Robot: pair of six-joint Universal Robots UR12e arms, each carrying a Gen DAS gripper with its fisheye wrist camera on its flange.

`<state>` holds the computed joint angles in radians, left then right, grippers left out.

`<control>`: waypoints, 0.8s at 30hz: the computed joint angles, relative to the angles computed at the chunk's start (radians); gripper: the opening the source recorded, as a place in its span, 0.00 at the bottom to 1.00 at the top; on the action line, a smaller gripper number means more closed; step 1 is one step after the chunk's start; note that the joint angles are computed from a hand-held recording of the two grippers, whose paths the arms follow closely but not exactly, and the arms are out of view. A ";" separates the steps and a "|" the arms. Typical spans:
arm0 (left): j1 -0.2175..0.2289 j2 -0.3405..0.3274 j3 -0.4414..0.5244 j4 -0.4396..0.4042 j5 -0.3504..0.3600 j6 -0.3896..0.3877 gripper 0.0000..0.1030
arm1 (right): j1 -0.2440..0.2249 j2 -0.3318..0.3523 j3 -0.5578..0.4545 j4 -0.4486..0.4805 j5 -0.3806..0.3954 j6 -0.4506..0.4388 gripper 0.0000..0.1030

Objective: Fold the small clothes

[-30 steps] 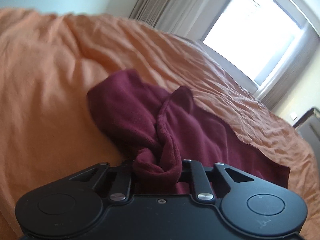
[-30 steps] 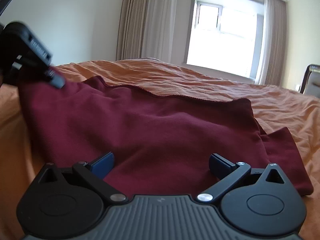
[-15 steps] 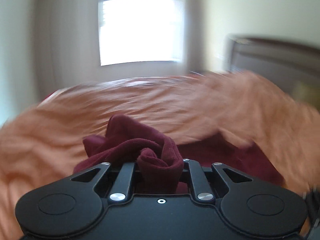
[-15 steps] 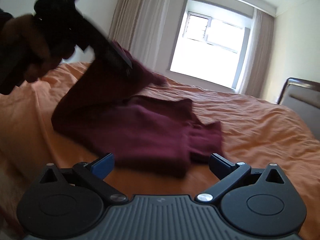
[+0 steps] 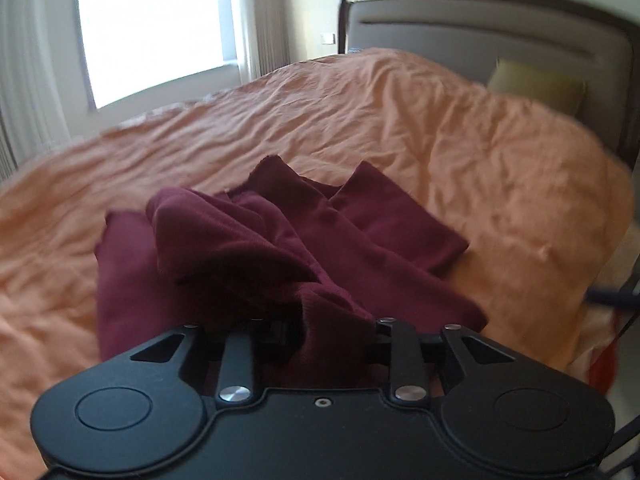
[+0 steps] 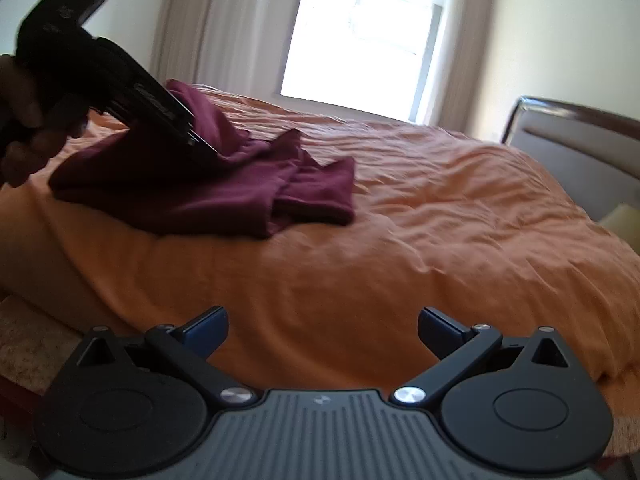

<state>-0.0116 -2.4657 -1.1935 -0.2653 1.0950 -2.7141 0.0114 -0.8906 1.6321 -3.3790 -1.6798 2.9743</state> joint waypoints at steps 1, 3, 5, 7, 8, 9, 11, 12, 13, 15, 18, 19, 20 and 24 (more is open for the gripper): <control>0.005 -0.003 0.006 -0.012 -0.027 -0.025 0.30 | -0.001 0.000 -0.001 0.003 -0.007 0.002 1.00; 0.005 -0.008 0.015 -0.011 -0.043 -0.059 0.33 | -0.001 -0.001 0.000 0.010 -0.035 0.003 1.00; -0.001 -0.010 0.017 -0.005 -0.040 -0.053 0.44 | 0.002 -0.004 0.002 0.022 -0.076 0.013 1.00; -0.008 -0.011 0.018 0.004 -0.048 -0.041 0.56 | 0.000 -0.009 0.009 0.031 -0.099 0.035 1.00; -0.011 -0.012 0.018 0.005 -0.053 -0.032 0.64 | -0.002 -0.012 0.013 0.033 -0.107 0.048 1.00; -0.014 -0.011 0.017 0.004 -0.053 -0.020 0.66 | -0.005 -0.015 0.018 0.036 -0.116 0.060 1.00; -0.021 -0.012 0.019 -0.006 -0.045 -0.001 0.68 | -0.007 -0.021 0.026 0.043 -0.138 0.083 1.00; -0.022 -0.015 0.023 -0.015 -0.046 -0.002 0.68 | -0.008 -0.022 0.028 0.046 -0.147 0.093 1.00; -0.022 -0.017 0.027 -0.027 -0.052 -0.007 0.68 | -0.009 -0.024 0.031 0.049 -0.155 0.105 1.00; -0.023 -0.021 0.034 -0.043 -0.063 -0.019 0.69 | -0.011 -0.026 0.033 0.056 -0.166 0.129 1.00; -0.025 -0.021 0.030 -0.033 -0.070 -0.015 0.73 | -0.013 -0.026 0.032 0.063 -0.171 0.146 1.00; -0.025 -0.020 0.028 -0.031 -0.074 -0.015 0.73 | -0.013 -0.026 0.031 0.062 -0.172 0.145 1.00; -0.024 -0.020 0.027 -0.032 -0.079 -0.019 0.73 | -0.013 -0.026 0.030 0.061 -0.172 0.142 1.00; -0.014 -0.025 0.032 -0.057 -0.119 -0.068 0.73 | -0.008 -0.016 0.018 0.050 -0.188 0.130 1.00</control>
